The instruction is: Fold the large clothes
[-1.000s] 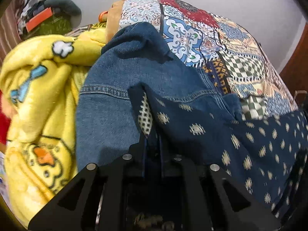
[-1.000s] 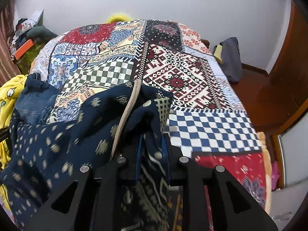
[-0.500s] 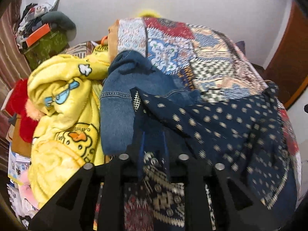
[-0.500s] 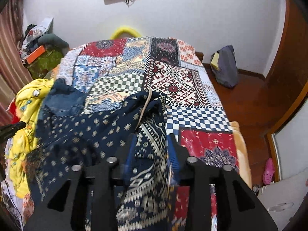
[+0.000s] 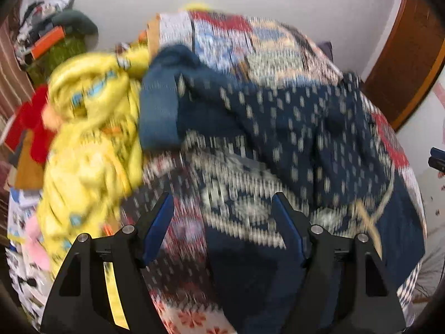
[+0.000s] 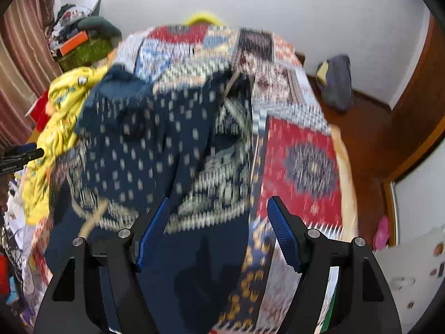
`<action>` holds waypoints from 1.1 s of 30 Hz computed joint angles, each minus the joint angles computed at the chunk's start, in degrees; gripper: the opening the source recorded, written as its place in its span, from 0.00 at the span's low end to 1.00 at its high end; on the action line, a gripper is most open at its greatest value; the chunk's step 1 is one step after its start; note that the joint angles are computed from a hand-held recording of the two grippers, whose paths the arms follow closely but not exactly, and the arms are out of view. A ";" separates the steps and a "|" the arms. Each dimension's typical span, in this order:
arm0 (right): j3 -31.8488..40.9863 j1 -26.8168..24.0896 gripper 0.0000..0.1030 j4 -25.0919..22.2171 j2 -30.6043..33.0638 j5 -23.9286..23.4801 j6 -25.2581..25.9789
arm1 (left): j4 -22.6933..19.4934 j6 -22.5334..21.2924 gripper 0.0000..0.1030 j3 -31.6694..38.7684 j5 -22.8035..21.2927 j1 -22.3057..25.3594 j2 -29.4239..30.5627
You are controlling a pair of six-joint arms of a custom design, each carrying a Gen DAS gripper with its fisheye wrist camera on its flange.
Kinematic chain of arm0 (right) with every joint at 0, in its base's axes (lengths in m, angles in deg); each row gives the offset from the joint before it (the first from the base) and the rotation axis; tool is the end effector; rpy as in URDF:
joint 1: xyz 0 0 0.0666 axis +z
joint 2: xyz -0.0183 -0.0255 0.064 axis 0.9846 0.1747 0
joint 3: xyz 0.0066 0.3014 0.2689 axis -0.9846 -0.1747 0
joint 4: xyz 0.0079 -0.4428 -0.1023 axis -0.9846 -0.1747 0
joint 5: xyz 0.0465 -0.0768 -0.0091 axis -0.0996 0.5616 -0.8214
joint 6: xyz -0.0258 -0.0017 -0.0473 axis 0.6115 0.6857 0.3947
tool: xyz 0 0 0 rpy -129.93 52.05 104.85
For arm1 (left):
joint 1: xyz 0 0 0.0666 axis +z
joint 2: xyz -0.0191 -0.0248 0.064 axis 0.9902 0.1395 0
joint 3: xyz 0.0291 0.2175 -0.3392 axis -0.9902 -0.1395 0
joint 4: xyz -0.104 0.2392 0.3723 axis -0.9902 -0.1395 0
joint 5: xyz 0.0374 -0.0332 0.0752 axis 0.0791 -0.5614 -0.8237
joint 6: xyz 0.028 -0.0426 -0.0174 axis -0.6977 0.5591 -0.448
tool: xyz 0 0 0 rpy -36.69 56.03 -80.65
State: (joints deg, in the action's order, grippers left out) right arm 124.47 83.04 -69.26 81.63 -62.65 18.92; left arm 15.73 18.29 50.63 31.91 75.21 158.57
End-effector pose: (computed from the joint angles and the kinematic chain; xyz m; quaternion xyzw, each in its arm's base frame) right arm 0.6856 0.0467 0.5897 -0.2525 0.9254 0.0934 0.2665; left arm 0.5810 -0.0657 0.5555 -0.1026 0.9538 -0.0099 0.2822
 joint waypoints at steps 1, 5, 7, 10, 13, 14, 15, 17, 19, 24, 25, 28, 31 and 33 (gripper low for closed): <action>-3.23 -0.27 0.67 0.47 -1.34 -0.04 0.17 | 0.24 0.63 0.70 -2.72 1.32 -0.07 -1.18; -12.39 -1.34 0.67 0.75 -5.33 -0.76 0.54 | 1.00 2.95 0.70 -10.47 5.87 -0.10 -4.40; -15.94 -1.66 0.67 0.35 -6.63 -0.62 0.43 | 2.24 4.86 0.70 -14.32 8.42 0.13 -6.08; -20.21 -1.84 0.67 0.75 -8.45 -1.17 0.81 | 3.01 7.89 0.70 -18.66 12.37 0.76 -7.56; -23.37 -1.97 0.67 0.67 -9.51 -2.49 0.70 | 5.35 11.53 0.70 -23.32 17.99 1.52 -9.47; -23.84 -2.28 0.67 0.62 -9.65 -4.03 -0.26 | 6.26 12.56 0.69 -24.47 19.44 1.64 -10.10; -24.13 -2.49 0.68 0.86 -9.76 -4.92 -1.17 | 7.47 13.62 0.69 -25.71 20.61 1.67 -10.90; -23.98 -2.86 0.70 0.46 -9.58 -6.93 -2.39 | 9.88 15.23 0.65 -27.79 22.46 1.50 -12.62; -24.45 -2.90 0.67 0.59 -9.87 -8.13 -2.38 | 11.29 15.54 0.54 -28.90 24.97 1.30 -13.67; -25.73 -2.03 0.29 2.26 -11.15 -8.54 0.33 | 13.32 15.93 0.14 -29.16 25.12 -0.36 -15.01; -25.22 -1.83 0.16 2.33 -11.00 -8.61 0.37 | 12.95 15.25 0.12 -28.34 24.17 -0.88 -14.84; -23.54 -1.91 0.10 2.18 -10.07 -10.93 -0.26 | 12.26 13.31 0.07 -24.89 20.40 -2.34 -14.21; -21.84 -1.58 0.09 3.91 -9.89 -12.42 -0.29 | 13.20 11.65 0.07 -20.90 17.60 -2.50 -13.58; -20.25 -1.07 0.09 5.39 -9.58 -13.70 -0.77 | 13.86 10.41 0.06 -17.81 16.17 -1.83 -12.78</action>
State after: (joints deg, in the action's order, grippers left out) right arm 104.22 81.98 -63.87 72.05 -76.35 18.15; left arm 29.59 28.70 32.81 48.08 73.38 145.78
